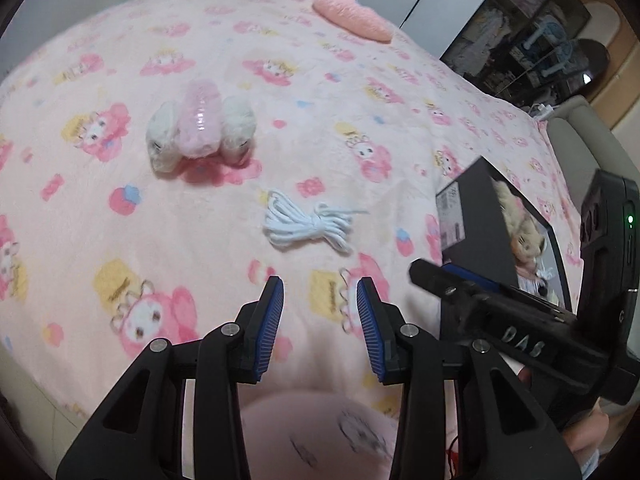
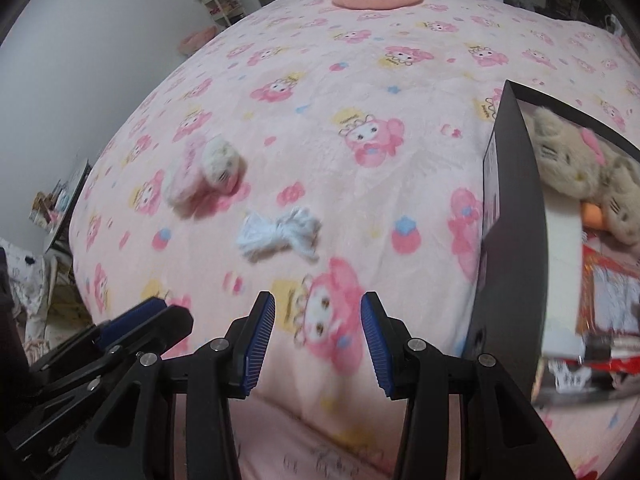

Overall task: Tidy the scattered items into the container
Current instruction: 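Move both grippers toward the white cord on the bedspread, then close the left gripper on the white cord while the right gripper closes on it too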

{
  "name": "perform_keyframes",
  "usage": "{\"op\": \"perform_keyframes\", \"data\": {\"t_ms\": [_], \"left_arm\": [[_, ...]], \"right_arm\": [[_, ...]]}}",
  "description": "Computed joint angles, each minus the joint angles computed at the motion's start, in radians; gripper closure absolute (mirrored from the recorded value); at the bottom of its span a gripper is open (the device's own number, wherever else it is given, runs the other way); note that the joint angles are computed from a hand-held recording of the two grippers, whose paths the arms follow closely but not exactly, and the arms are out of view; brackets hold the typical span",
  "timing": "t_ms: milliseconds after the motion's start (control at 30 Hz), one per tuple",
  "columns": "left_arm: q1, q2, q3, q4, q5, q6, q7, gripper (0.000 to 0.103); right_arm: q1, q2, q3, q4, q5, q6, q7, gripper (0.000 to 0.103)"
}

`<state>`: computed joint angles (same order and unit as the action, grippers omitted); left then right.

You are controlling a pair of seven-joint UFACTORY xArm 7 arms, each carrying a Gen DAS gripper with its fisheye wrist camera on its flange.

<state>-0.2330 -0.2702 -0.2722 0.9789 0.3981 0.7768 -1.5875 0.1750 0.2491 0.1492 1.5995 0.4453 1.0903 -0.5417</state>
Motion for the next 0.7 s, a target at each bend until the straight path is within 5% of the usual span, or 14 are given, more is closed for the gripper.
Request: {"op": "perform_keyframes", "data": {"t_ms": [367, 567, 700], "left_arm": [[0.036, 0.076, 0.163, -0.153, -0.331, -0.389, 0.277, 0.056], [0.025, 0.127, 0.185, -0.160, -0.527, -0.431, 0.409, 0.056], [0.049, 0.122, 0.158, -0.135, -0.476, -0.375, 0.389, 0.082]], "right_arm": [[0.015, 0.293, 0.039, 0.295, -0.016, 0.084, 0.188, 0.062], [0.029, 0.322, 0.054, 0.280, -0.019, 0.090, 0.183, 0.062], [0.012, 0.324, 0.073, 0.276, 0.026, 0.108, 0.162, 0.063]]}}
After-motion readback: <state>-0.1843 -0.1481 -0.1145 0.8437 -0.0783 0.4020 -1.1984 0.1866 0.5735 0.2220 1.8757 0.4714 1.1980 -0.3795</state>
